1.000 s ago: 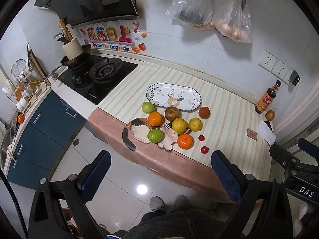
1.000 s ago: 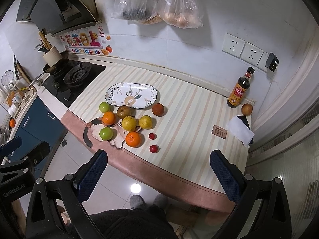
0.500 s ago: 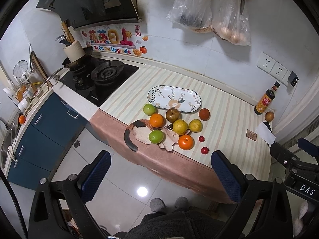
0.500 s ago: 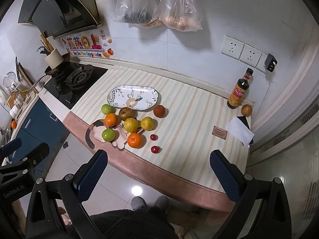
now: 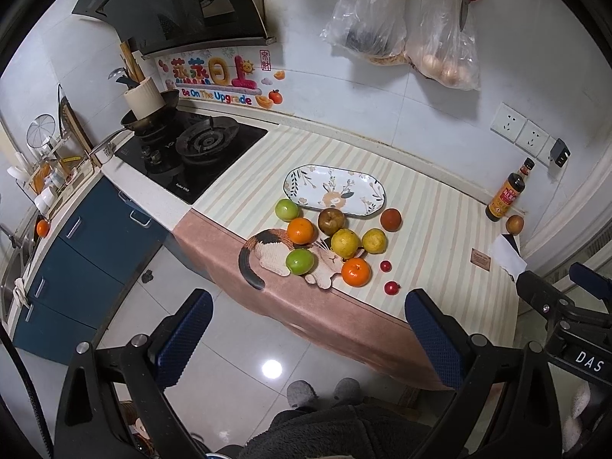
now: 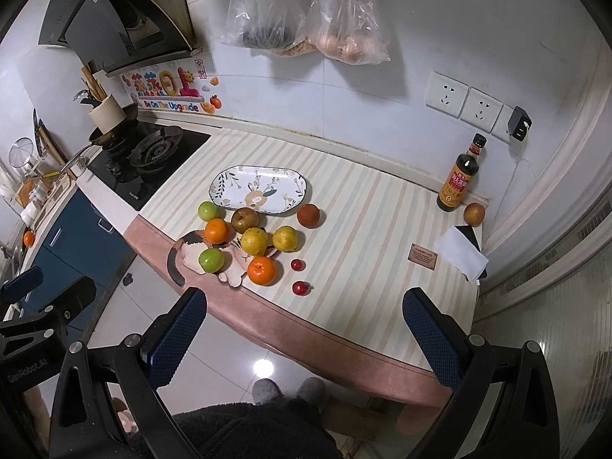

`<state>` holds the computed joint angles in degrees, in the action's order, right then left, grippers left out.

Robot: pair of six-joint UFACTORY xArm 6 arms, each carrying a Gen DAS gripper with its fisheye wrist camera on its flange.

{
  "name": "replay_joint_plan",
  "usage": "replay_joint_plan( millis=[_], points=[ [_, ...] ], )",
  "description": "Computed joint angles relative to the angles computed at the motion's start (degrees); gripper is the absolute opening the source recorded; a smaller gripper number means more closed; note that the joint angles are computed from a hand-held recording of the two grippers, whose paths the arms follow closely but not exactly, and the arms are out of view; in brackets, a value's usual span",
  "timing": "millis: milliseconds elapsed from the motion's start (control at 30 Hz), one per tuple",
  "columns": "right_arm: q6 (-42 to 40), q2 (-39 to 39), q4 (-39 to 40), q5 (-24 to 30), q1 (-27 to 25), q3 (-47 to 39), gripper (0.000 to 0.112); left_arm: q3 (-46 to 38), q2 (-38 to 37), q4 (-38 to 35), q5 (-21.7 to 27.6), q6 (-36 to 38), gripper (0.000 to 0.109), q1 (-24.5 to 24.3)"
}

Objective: Organize fruits

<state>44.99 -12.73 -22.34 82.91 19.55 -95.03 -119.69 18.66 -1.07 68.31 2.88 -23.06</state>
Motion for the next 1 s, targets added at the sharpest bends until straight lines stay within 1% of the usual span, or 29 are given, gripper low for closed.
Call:
replay_joint_plan(
  millis=[233, 533, 600, 700, 733, 800, 833, 900, 933, 1000],
  points=[
    [-0.2, 1.4, 0.0, 0.6, 0.4, -1.9, 0.103, 0.3, -0.6, -0.1, 0.2, -0.2, 0.103, 0.1],
    [0.4, 1.9, 0.6, -0.4, 0.5, -1.6, 0.103, 1.4, -1.2, -0.3, -0.4, 0.1, 0.103, 0.3],
    [0.8, 0.6, 1.7, -2.5, -0.6, 0.7, 0.103, 1.3, -1.0, -0.1, -0.9, -0.4, 0.103, 0.5],
    [0.8, -1.2, 5.4, -8.3, -4.3, 6.0, 0.103, 0.0, 1.3, 2.4, -3.4, -2.3, 0.103, 0.7],
    [0.5, -1.5, 6.9, -9.9, -5.4, 7.5, 0.103, -0.5, 2.3, 3.8, -4.4, -3.1, 0.103, 0.7],
    [-1.3, -2.3, 12.4, -15.6, -8.8, 12.2, 0.103, -2.3, 5.0, 8.0, -5.5, -5.5, 0.103, 0.4],
    [-2.1, -2.2, 14.2, -17.6, -9.9, 13.7, 0.103, -2.9, 6.5, 10.6, -6.7, -7.0, 0.103, 0.3],
    [-4.6, -0.9, 18.1, -22.5, -12.2, 17.0, 0.103, -5.8, 10.0, 15.2, -6.1, -8.9, 0.103, 0.1],
    [-5.2, -0.6, 18.7, -23.5, -12.6, 17.8, 0.103, -6.1, 11.2, 17.1, -6.4, -9.8, 0.103, 0.0],
    [-8.0, 2.4, 21.8, -26.3, -14.3, 19.1, 0.103, -10.5, 15.2, 19.2, -3.8, -10.1, 0.103, -0.2]
  ],
)
